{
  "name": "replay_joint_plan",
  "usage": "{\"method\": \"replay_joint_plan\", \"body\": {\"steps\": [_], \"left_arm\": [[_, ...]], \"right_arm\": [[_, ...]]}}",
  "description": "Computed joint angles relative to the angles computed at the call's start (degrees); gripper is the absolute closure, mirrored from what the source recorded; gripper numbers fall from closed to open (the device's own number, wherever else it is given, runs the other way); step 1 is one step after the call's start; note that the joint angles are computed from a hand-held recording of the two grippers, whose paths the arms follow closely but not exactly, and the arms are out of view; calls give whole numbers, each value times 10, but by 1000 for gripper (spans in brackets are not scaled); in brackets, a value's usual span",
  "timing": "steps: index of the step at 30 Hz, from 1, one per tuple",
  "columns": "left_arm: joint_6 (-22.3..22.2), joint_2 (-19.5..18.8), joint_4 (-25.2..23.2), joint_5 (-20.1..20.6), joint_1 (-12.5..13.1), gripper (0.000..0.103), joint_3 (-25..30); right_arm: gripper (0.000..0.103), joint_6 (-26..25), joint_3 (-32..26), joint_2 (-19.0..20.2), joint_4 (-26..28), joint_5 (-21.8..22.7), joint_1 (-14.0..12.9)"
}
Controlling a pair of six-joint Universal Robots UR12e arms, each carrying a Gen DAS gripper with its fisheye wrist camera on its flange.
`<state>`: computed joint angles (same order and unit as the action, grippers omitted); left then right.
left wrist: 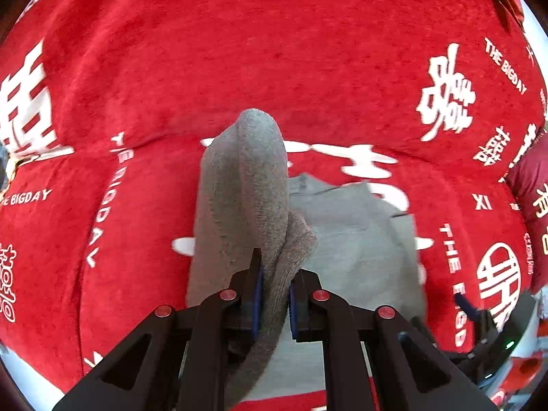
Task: Fold small clothes
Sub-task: 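Fold the held edge over toward the right gripper with the left gripper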
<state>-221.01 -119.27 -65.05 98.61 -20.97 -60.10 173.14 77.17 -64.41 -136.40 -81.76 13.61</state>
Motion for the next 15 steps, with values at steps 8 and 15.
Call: {"method": "replay_joint_plan", "body": {"steps": [8, 15], "left_arm": [[-30, -61, -33, -41, -12, 90, 119], [-46, -115, -90, -96, -17, 90, 174]], "right_arm": [[1, 20, 27, -15, -23, 19, -24], [1, 8, 28, -11, -28, 63, -34]]}}
